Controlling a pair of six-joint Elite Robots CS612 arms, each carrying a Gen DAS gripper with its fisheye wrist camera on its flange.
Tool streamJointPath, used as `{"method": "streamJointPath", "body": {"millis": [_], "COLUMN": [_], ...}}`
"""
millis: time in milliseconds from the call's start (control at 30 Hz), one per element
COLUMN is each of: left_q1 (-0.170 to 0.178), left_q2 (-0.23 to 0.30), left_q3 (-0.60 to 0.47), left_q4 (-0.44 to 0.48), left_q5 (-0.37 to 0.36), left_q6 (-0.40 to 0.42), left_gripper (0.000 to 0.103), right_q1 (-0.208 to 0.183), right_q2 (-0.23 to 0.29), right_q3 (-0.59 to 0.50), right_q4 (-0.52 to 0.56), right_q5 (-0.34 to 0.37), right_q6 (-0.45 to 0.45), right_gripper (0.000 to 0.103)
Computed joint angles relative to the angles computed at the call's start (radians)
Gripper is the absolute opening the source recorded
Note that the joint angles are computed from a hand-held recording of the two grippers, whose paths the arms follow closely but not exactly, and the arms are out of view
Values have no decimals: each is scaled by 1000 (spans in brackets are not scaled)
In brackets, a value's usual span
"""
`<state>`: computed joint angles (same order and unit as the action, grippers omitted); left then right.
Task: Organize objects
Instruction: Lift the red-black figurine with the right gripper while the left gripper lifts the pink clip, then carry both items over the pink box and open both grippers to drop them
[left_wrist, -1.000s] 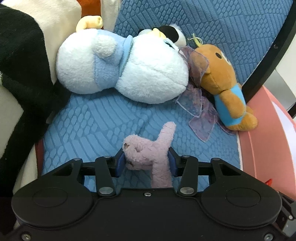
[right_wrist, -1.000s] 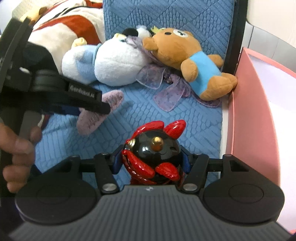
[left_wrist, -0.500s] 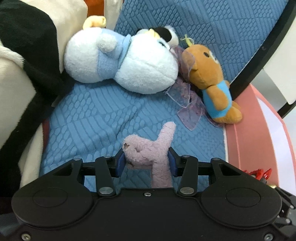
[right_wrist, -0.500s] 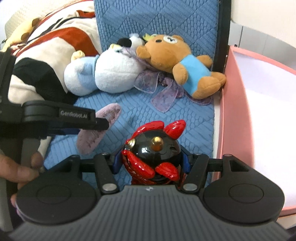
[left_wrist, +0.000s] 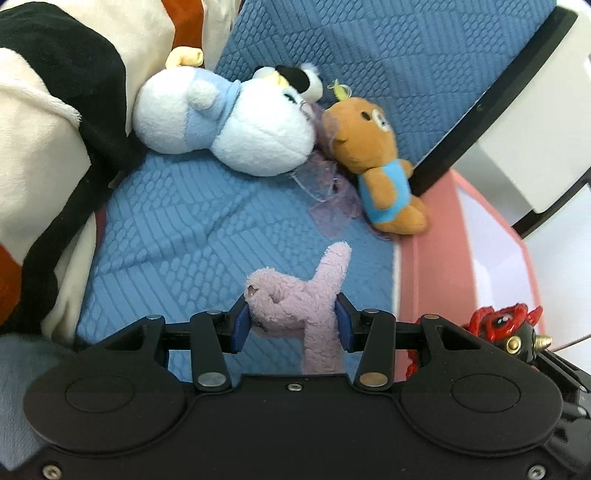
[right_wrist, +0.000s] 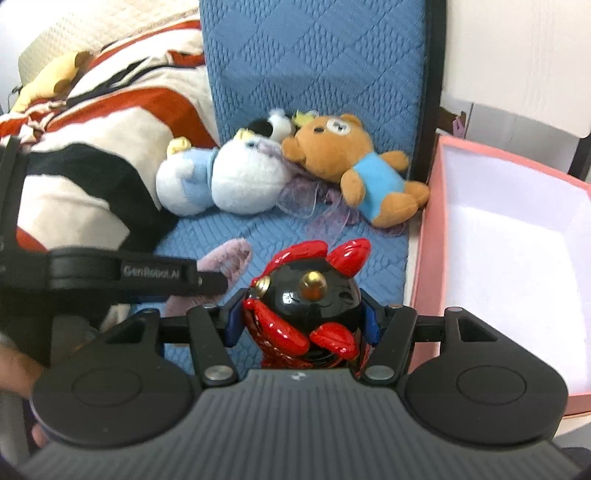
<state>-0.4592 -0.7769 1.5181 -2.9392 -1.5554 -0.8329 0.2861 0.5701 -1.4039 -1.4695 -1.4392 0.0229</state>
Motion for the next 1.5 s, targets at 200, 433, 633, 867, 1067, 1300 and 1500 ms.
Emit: {"method": "streamJointPath", "body": {"millis": [200, 433, 633, 867, 1067, 1300, 1500], "left_q1": [1, -11, -21, -38, -62, -91, -114], "left_q2": [-45, -78, -88, -91, -62, -19, 20], "left_q3": [22, 11, -33, -87, -157, -238, -302], "left_q4": [9, 23, 33, 46, 50, 67, 111], "left_q5": [2, 10, 5, 28, 33, 23, 22], "left_q6": [-23, -9, 28, 58, 80, 83, 80], "left_gripper": [43, 43, 44, 44, 44, 44, 44], "right_q1": [-15, -37, -48, -68, -91, -126, -164], "right_q2": [-29, -50, -73, -89, -87, -77, -69], "right_q3": [-13, -26, -19, -17, -23, -44, -47], "right_q4": [2, -45, -60, -72, -79, -71, -55], "right_q5": [17, 60, 51, 72, 68, 67, 99], "right_q6": [-3, 29, 45, 44, 56, 41, 43], "right_gripper": [63, 63, 63, 63, 63, 63, 63]}}
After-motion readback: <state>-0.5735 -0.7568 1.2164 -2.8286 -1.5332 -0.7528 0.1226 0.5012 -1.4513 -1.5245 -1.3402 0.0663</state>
